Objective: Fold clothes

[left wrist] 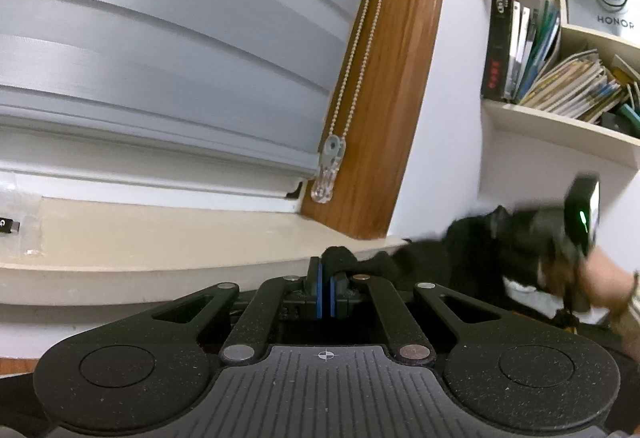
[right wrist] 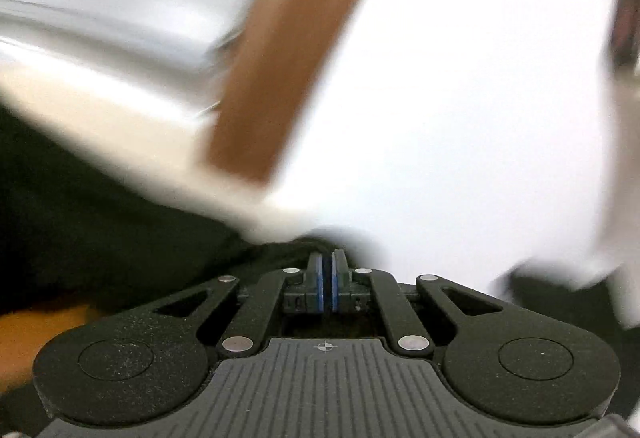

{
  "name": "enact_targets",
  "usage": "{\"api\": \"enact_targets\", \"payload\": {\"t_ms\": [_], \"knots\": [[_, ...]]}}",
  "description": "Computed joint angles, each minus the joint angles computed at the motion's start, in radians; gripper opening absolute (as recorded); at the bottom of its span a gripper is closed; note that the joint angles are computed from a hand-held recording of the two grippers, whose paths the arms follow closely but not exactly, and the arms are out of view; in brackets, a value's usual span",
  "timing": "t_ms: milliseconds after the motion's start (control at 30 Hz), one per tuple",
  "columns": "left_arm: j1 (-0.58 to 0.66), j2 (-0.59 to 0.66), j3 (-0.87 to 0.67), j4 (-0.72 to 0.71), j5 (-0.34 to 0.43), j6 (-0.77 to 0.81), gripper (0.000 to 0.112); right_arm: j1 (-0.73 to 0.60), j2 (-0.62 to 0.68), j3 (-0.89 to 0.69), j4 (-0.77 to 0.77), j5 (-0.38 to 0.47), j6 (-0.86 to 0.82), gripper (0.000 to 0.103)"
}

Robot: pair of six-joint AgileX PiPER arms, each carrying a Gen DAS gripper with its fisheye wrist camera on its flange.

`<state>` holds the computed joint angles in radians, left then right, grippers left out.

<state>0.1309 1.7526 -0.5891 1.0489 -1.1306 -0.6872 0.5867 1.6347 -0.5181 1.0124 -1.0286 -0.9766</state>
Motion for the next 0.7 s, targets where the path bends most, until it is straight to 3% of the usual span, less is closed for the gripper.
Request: {"api": "enact_targets", "payload": {"t_ms": [67, 133, 200, 333, 367, 467, 567, 700], "knots": [[-0.001, 0.006, -0.01, 0.019, 0.002, -0.011, 0.003, -0.019, 0.01, -0.033, -0.016, -0.147, -0.095, 0.006], [0.005, 0.014, -0.03, 0.075, 0.007, -0.045, 0.007, -0.048, 0.017, -0.062, -0.03, -0.178, -0.132, 0.007], [-0.002, 0.012, -0.036, 0.098, 0.03, -0.055, 0.016, -0.09, 0.003, -0.066, -0.001, -0.088, -0.105, 0.01], [-0.03, 0.013, -0.043, 0.103, 0.073, -0.05, 0.035, -0.223, -0.021, 0.0, -0.039, 0.168, 0.053, 0.031], [-0.035, 0.015, -0.045, 0.1, 0.082, -0.049, 0.037, -0.271, -0.027, 0.027, -0.104, 0.233, 0.132, 0.04], [-0.043, 0.026, -0.052, 0.102, 0.098, -0.053, 0.046, -0.384, -0.041, 0.128, -0.375, 0.349, 0.432, 0.052], [-0.052, 0.033, -0.054, 0.096, 0.117, -0.051, 0.061, -0.483, 0.007, 0.17, -0.674, 0.38, 0.722, 0.052], [-0.05, 0.037, -0.054, 0.107, 0.129, -0.044, 0.064, -0.499, 0.042, 0.178, -0.82, 0.384, 0.887, 0.053]]}}
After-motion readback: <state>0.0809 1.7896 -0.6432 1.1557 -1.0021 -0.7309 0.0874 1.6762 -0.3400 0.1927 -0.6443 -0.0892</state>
